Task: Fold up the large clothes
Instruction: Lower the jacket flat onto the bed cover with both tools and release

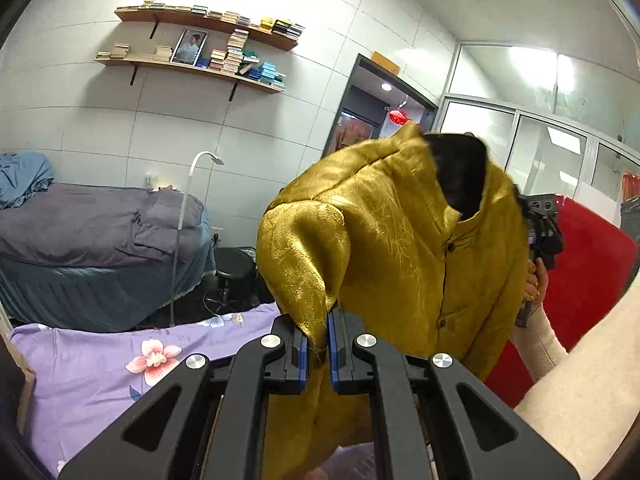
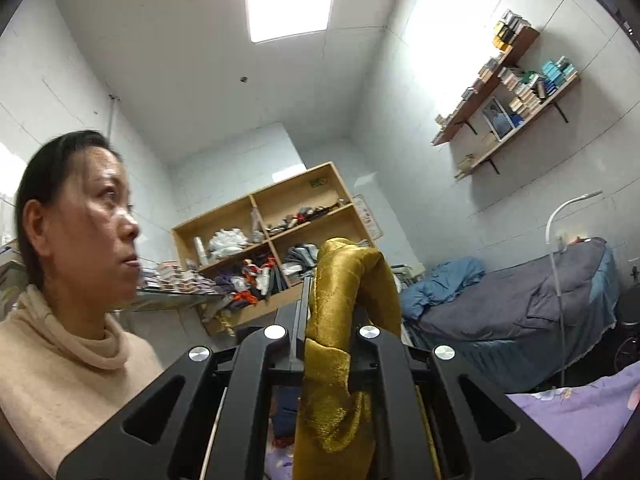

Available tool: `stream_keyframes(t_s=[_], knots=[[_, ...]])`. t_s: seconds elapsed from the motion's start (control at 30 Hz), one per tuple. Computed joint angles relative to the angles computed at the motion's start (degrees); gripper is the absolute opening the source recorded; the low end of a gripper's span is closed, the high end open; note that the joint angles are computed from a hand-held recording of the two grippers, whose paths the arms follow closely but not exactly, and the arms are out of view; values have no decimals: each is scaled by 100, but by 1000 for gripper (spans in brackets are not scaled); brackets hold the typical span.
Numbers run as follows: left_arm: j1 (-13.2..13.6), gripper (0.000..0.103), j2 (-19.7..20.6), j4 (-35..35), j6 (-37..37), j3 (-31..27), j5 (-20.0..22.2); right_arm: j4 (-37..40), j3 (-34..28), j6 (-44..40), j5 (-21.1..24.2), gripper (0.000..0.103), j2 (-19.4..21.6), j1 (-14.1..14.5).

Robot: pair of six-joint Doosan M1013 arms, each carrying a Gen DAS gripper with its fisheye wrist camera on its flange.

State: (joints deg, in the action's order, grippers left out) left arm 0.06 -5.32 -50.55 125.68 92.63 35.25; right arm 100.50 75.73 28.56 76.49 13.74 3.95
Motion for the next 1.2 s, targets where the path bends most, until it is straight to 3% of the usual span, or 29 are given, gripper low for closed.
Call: stream_keyframes(t_s=[0.03,0.07,0.13,0.17,0.2,0.23,0.27,0.3,0.37,0.43,0.53,0.57,0.8,1.03,1.2], knots=[[35,7,8,92,-68,0,5,-242,-25,177,-410,8,44,24],[-86,7,78,401,-364,-27,-143,-784,-106,569,-1119,8,110,104],[-197,8,203,1361,-1265,-40,-379,-2100,-340,1463,-1983,15,265,280],[-229,18,362,1745,-1805,-107,-307,-2850,-357,1931,-2575,19,337,433],[-256,24,507,2215,-2402,-147,-292,-3600,-376,2430,-2985,30,436,580],[-282,44,584,2564,-2864,-142,-364,-4350,-472,3001,-3152,45,528,696],[-324,76,683,3093,-3613,-110,-478,-5099,-461,3626,-3392,54,609,824],[-347,86,791,3617,-4363,-46,-608,-5849,-376,4290,-3620,61,662,950],[-358,87,925,4077,-5122,29,-661,-6754,-278,5102,-3568,61,741,1095],[-266,88,1098,3941,-5301,-27,-285,-6829,-16,5198,-3385,61,754,1134],[-291,88,1230,4458,-5824,7,190,-6803,397,5247,-3108,62,710,1149],[-310,88,1270,4765,-6017,15,412,-7137,527,5384,-3036,62,683,1185],[-273,91,1199,5401,-6421,489,1164,-8366,977,5966,-2769,66,450,1182],[-152,91,1073,5518,-6489,1029,1349,-8916,1286,6686,-2625,66,324,1133],[-90,91,908,5445,-6699,1390,1507,-9126,1481,6669,-2566,66,222,1202]])
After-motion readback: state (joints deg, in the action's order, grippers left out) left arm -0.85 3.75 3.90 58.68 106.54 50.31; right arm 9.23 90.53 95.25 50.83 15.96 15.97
